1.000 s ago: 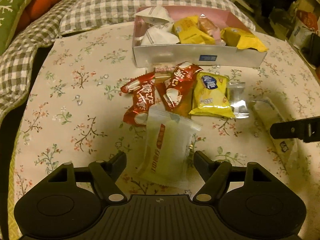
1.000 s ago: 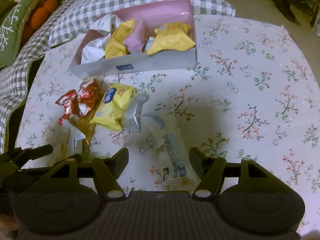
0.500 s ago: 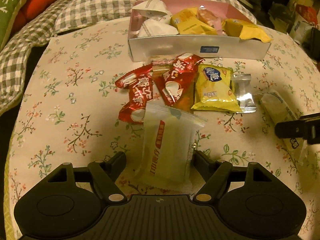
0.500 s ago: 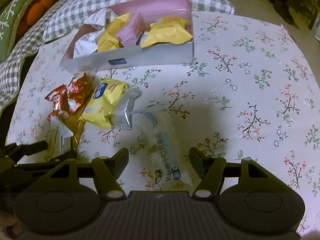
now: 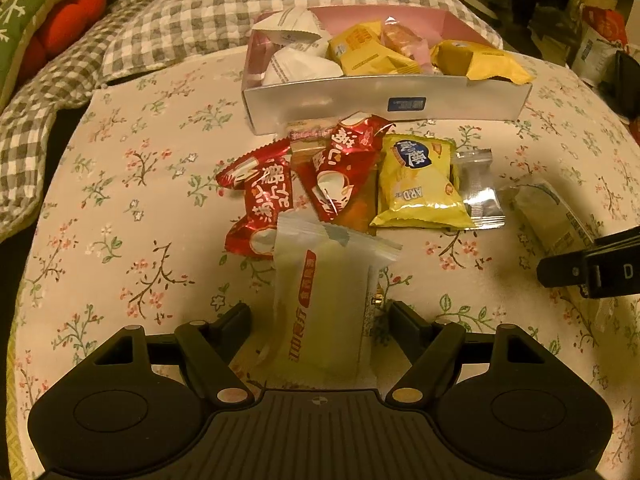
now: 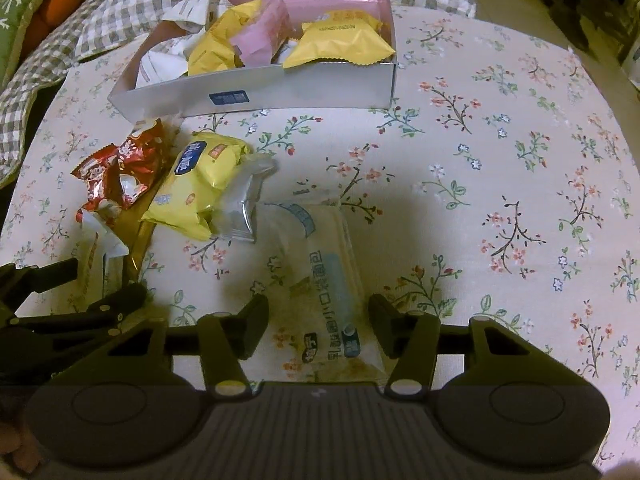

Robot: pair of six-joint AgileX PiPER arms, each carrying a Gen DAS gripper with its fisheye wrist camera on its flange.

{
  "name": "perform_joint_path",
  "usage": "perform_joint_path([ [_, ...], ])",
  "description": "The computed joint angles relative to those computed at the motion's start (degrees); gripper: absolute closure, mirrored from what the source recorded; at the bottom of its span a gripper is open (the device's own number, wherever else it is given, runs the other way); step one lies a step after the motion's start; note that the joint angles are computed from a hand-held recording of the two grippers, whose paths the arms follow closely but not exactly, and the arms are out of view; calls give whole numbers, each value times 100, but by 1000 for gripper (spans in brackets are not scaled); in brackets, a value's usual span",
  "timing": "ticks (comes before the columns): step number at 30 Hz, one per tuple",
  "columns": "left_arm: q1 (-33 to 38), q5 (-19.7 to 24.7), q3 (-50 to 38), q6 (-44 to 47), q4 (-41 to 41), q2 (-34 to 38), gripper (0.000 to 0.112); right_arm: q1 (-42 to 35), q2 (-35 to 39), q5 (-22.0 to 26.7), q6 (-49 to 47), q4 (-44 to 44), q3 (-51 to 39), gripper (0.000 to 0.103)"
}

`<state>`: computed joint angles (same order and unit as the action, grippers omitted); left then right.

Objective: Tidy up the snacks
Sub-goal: 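Grasp a white-and-red wrapped snack with the left tool while the right tool grasps a clear-wrapped bar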

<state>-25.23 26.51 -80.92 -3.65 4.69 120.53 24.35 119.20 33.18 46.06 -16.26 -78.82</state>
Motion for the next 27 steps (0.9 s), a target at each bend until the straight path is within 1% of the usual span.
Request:
perform_joint_path([
  [6,-2,-95,20,-44,35,15,33,22,19,1,-42,28,-31,53],
  [9,2,-127,16,-50,38,27,32,58,53,71,-7,-65,-105,56],
  [15,2,-221,25,-70,60,53,30,28,17,22,69,-80,-62,62],
  [18,6,-268,62,-41,54,39,30,92,18,62,229,-272,-64,68],
  [21,26,-319,109,88,-64,17,33,143,28,84,367,-416,-77,73],
  [23,29,-325,114,123,-121,11,35,164,29,60,402,-439,-78,80],
  [25,30,-374,152,235,-208,-11,39,186,36,72,386,-448,-102,83],
  [27,25,-429,191,365,-293,-36,46,217,48,108,422,-508,-130,84],
])
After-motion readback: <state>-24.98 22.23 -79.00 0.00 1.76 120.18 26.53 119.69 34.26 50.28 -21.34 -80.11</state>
